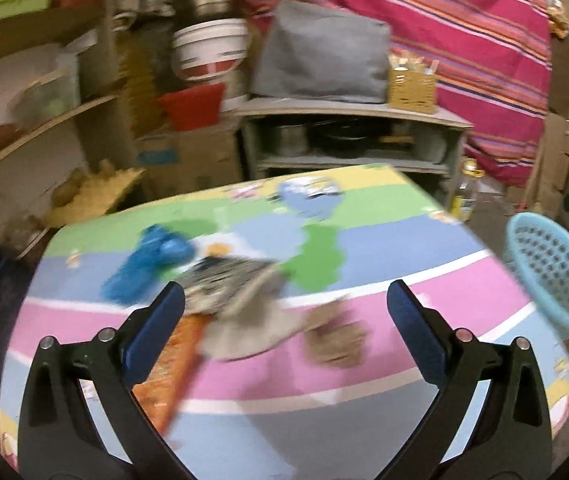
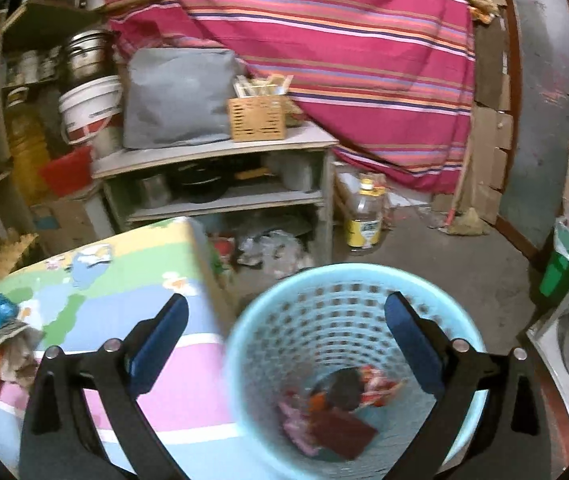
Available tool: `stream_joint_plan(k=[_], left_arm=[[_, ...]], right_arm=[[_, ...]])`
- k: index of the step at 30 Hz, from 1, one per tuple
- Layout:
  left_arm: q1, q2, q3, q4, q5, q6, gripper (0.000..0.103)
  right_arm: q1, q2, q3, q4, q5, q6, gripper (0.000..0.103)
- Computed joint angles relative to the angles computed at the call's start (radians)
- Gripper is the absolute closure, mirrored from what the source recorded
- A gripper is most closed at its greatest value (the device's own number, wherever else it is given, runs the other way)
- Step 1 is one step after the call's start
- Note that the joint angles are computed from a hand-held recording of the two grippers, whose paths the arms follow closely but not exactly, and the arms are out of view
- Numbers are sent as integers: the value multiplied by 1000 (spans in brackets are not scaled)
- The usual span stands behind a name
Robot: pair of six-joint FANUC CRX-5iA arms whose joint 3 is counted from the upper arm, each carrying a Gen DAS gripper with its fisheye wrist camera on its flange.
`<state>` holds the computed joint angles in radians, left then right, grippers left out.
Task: Collect trash
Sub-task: 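Grasp the orange snack bag with the left gripper while the right gripper grasps brown paper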
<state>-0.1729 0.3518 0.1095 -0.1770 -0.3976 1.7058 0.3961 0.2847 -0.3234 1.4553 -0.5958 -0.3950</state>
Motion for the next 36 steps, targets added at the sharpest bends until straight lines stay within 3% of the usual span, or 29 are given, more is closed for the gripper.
stream_joint_plan(k=[5, 12, 17, 21, 23, 29, 32, 35, 36], left_arm=[[84, 0, -49, 44, -11, -37, 5], [156, 17, -99, 131, 8, -117, 5], [209, 38, -145, 356, 22, -290, 5], [212, 54, -121, 304, -8, -276, 9], [217, 57, -129, 336, -11, -324, 12], [229, 45, -176, 457, 19, -448, 36], [229, 45, -206, 568, 32, -569, 52], [222, 52, -191, 535, 26, -567, 55], [221, 53, -190, 537, 26, -571, 61]], right_arm=[[59, 65, 75, -55, 62, 66, 6], [155, 173, 206, -107, 61, 223, 6], [200, 232, 287, -207, 55, 345, 7], [221, 268, 337, -270, 35, 434, 7], [231, 284, 360, -305, 17, 481, 7], [245, 305, 393, -344, -6, 545, 7], [248, 308, 399, -358, 3, 562, 7], [255, 313, 409, -387, 17, 595, 7], [259, 317, 415, -401, 19, 614, 7]])
